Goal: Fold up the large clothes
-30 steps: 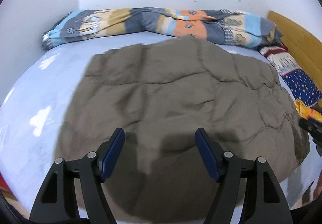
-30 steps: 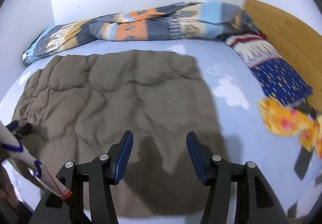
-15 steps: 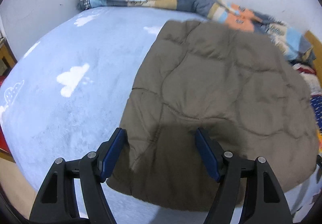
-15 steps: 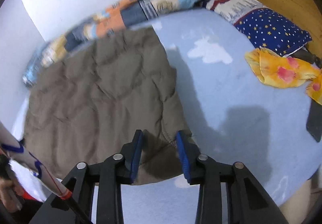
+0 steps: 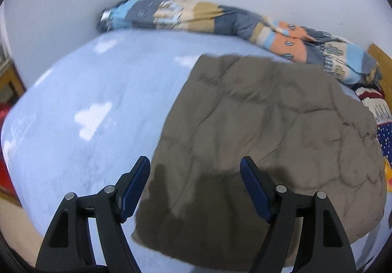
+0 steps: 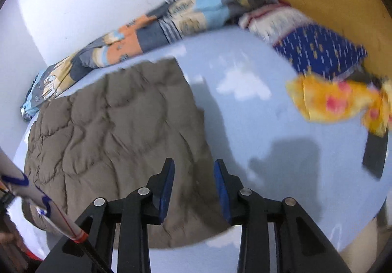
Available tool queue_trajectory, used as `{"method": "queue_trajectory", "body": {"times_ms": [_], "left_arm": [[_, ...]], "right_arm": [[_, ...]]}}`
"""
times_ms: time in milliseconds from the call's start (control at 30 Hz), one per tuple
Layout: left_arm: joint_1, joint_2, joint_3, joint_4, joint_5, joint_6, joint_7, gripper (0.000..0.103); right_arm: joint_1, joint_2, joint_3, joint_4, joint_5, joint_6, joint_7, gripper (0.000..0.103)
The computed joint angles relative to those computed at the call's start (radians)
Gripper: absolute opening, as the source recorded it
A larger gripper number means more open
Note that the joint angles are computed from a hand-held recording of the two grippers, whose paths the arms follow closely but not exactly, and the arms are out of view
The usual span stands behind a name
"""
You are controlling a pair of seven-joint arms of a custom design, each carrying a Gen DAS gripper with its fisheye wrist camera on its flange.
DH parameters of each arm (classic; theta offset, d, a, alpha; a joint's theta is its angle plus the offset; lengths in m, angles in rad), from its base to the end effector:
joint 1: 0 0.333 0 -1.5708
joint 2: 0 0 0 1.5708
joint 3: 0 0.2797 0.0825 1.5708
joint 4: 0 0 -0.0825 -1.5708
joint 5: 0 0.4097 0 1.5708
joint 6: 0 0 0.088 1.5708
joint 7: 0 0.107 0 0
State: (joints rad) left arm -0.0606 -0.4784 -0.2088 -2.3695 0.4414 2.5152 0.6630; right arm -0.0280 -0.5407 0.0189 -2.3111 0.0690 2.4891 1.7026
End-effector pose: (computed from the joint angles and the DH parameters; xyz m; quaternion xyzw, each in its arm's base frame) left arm 0.4744 -0.1423 0.5268 -0.7636 0.5338 -0.2371 0.2752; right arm 0.4814 -0.0035 0.5922 -0.5999 0.7183 -0.2147 0.2794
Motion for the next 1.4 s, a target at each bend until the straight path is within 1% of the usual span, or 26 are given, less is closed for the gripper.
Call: {"method": "queue_trajectory", "body": {"times_ms": [33, 100, 233, 267, 333, 433, 500, 533, 567, 600, 667, 733, 800, 833, 867, 933, 1000, 1033, 1100, 1200, 1233, 1300, 1400], "left_arm": [[-0.003, 0.015, -0.001, 0.019, 0.001, -0.002, 0.011, 0.076], [-0.019, 0.057, 0.002, 0.068, -0.008, 0.02, 0.049, 0.076], [-0.034, 0.166, -0.007, 0.195, -0.004, 0.026, 0.1, 0.076], [-0.043, 0.217, -0.013, 0.253, -0.002, 0.022, 0.125, 0.076], [-0.069, 0.319, -0.011, 0.362, -0.033, 0.024, 0.184, 0.076], [-0.096, 0.47, -0.015, 0.533, -0.044, -0.014, 0.241, 0.076], [-0.115, 0.552, -0.009, 0.631, -0.019, -0.064, 0.256, 0.076], [-0.127, 0.609, 0.0, 0.702, 0.023, -0.119, 0.248, 0.076], [-0.133, 0.638, 0.008, 0.737, 0.03, -0.15, 0.245, 0.076], [-0.132, 0.665, 0.017, 0.766, 0.012, -0.173, 0.255, 0.076], [-0.125, 0.686, 0.036, 0.782, -0.013, -0.184, 0.252, 0.08], [-0.117, 0.693, 0.05, 0.78, -0.016, -0.177, 0.251, 0.08], [-0.106, 0.672, 0.06, 0.748, -0.024, -0.174, 0.245, 0.08], [-0.103, 0.659, 0.068, 0.736, -0.013, -0.183, 0.222, 0.08], [-0.097, 0.645, 0.071, 0.723, -0.013, -0.181, 0.206, 0.079], [-0.08, 0.595, 0.072, 0.667, -0.032, -0.149, 0.185, 0.079], [-0.066, 0.498, 0.068, 0.562, -0.05, -0.103, 0.177, 0.079], [-0.062, 0.459, 0.063, 0.52, -0.045, -0.088, 0.173, 0.079], [-0.06, 0.349, 0.052, 0.404, -0.044, -0.047, 0.172, 0.079], [-0.072, 0.205, 0.038, 0.256, -0.082, -0.005, 0.187, 0.079], [-0.073, 0.174, 0.03, 0.224, -0.084, 0.001, 0.184, 0.079], [-0.075, 0.09, 0.003, 0.136, -0.065, 0.005, 0.153, 0.079], [-0.085, 0.025, -0.008, 0.047, -0.07, 0.025, 0.127, 0.079]], "right_arm": [[0.015, 0.02, -0.001, 0.018, 0.009, 0.004, -0.017, 0.036], [0.048, 0.073, -0.013, 0.066, 0.043, 0.009, -0.054, 0.036], [0.083, 0.187, 0.002, 0.184, 0.063, 0.03, -0.07, 0.036], [0.1, 0.21, 0.0, 0.209, 0.08, 0.036, -0.086, 0.036], [0.147, 0.277, -0.005, 0.284, 0.13, 0.02, -0.148, 0.036], [0.195, 0.357, 0.0, 0.37, 0.189, 0.016, -0.228, 0.036], [0.21, 0.449, 0.01, 0.472, 0.184, -0.012, -0.257, 0.036], [0.214, 0.486, 0.011, 0.512, 0.178, -0.031, -0.265, 0.036], [0.215, 0.547, 0.012, 0.584, 0.159, -0.076, -0.259, 0.036], [0.215, 0.583, 0.01, 0.621, 0.136, -0.097, -0.239, 0.036], [0.211, 0.653, -0.003, 0.698, 0.094, -0.149, -0.195, 0.035], [0.2, 0.694, -0.021, 0.739, 0.068, -0.174, -0.158, 0.034], [0.174, 0.708, -0.028, 0.755, 0.12, -0.195, -0.164, 0.022], [0.166, 0.71, -0.034, 0.76, 0.12, -0.205, -0.155, 0.019], [0.167, 0.701, -0.046, 0.75, 0.077, -0.205, -0.11, 0.017], [0.158, 0.654, -0.051, 0.695, 0.062, -0.188, -0.09, 0.017], [0.151, 0.563, -0.046, 0.596, 0.07, -0.147, -0.101, 0.022], [0.152, 0.509, -0.04, 0.539, 0.054, -0.124, -0.096, 0.024], [0.154, 0.403, -0.025, 0.429, 0.036, -0.081, -0.083, 0.034], [0.157, 0.27, -0.001, 0.298, 0.036, -0.039, -0.086, 0.035], [0.163, 0.223, 0.007, 0.25, 0.042, -0.019, -0.09, 0.035], [0.175, 0.142, 0.022, 0.161, 0.057, 0.017, -0.104, 0.04], [0.181, 0.058, 0.055, 0.058, 0.031, 0.037, -0.129, 0.04]]}}
